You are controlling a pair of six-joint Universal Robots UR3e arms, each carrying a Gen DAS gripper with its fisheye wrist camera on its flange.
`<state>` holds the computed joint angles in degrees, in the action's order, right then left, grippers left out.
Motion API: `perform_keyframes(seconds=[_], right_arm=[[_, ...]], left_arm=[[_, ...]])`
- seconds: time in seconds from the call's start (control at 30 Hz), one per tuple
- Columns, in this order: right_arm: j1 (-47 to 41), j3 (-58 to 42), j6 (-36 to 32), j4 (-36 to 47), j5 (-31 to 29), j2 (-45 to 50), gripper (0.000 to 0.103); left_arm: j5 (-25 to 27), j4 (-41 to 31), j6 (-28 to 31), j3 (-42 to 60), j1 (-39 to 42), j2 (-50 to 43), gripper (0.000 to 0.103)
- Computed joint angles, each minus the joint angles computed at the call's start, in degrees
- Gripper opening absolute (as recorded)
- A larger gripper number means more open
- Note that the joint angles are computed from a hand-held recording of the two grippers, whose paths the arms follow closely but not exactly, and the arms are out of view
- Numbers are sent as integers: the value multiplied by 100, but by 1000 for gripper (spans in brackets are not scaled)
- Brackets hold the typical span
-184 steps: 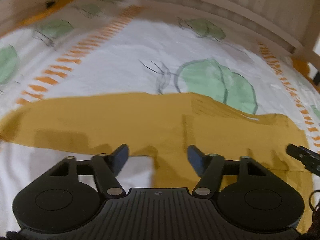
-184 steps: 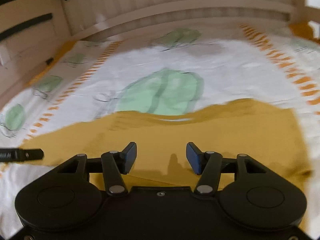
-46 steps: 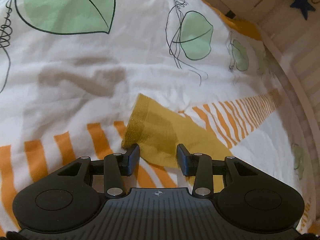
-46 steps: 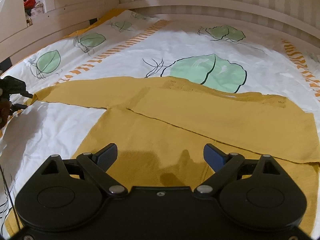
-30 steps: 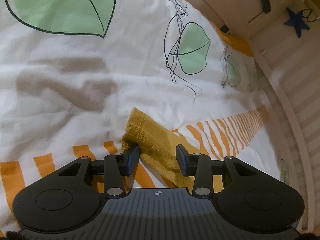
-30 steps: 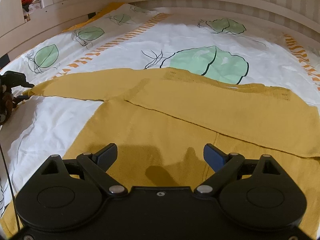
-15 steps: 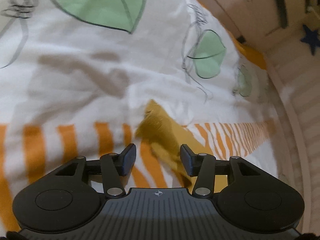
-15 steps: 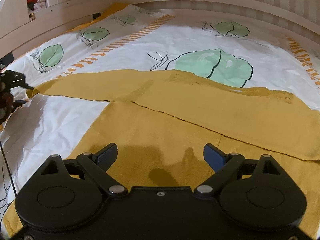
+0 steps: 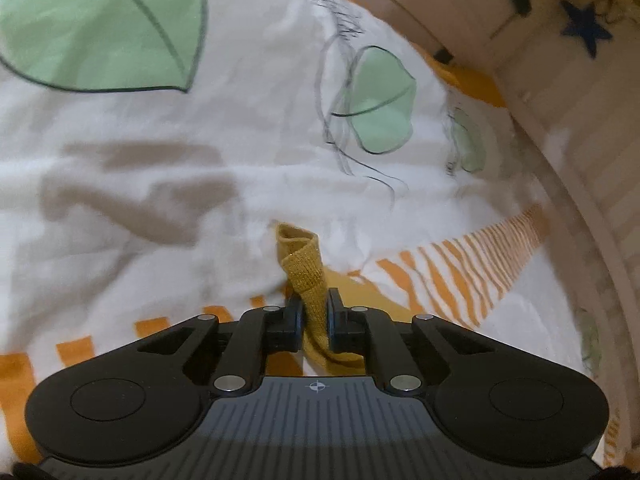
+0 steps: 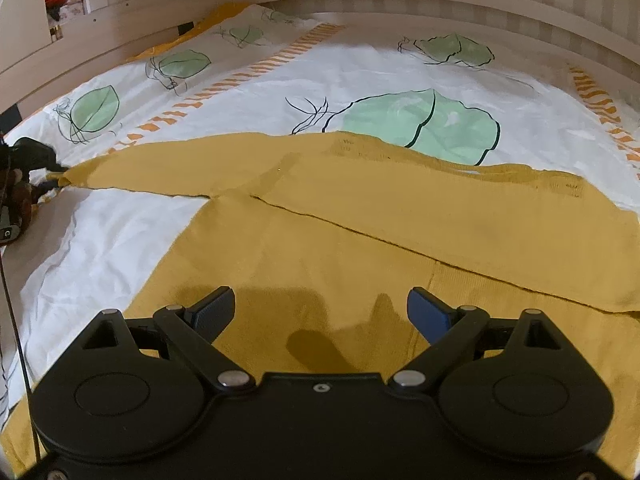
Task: Fold small clothes
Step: 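Close the left gripper on the sleeve cuff and lift it, then carry the sleeve across the sweater body and open the left gripper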
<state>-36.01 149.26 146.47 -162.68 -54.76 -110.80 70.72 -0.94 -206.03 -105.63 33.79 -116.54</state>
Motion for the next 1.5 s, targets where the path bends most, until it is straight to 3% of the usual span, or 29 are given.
perform_keyframes(seconds=[0.23,0.47,0.67,0.9,1.13,1.3,1.4,1.5], right_arm=[[-338,-95,-13,340,130,-168,93],[-1424,-238,-396,1549,578,-894,93],[-2460,-460,-698,2454,947,-1328,93],[-3429,-805,-845,2916,1088,-1073,93],[-4183,-1077,-799,2962,1017,-543,93],[-4450,-1232,-677,2809,954,-179,93],[-4577,-1303,-662,2834,940,-47,93],[-4564,-1352,-518,2722,919,107,93]], left_arm=[[116,-194,34,196,-616,700,9],[449,-808,-237,1241,-2152,857,9],[815,-1411,-489,2916,-3738,46,9],[1138,-2046,-567,4876,-5186,-1318,9],[1212,-3056,-556,7014,-6071,-2906,9],[1203,-3910,-241,8356,-6448,-3766,9],[958,-3966,96,8425,-6504,-3848,26],[625,-3505,470,7771,-6449,-3499,33]])
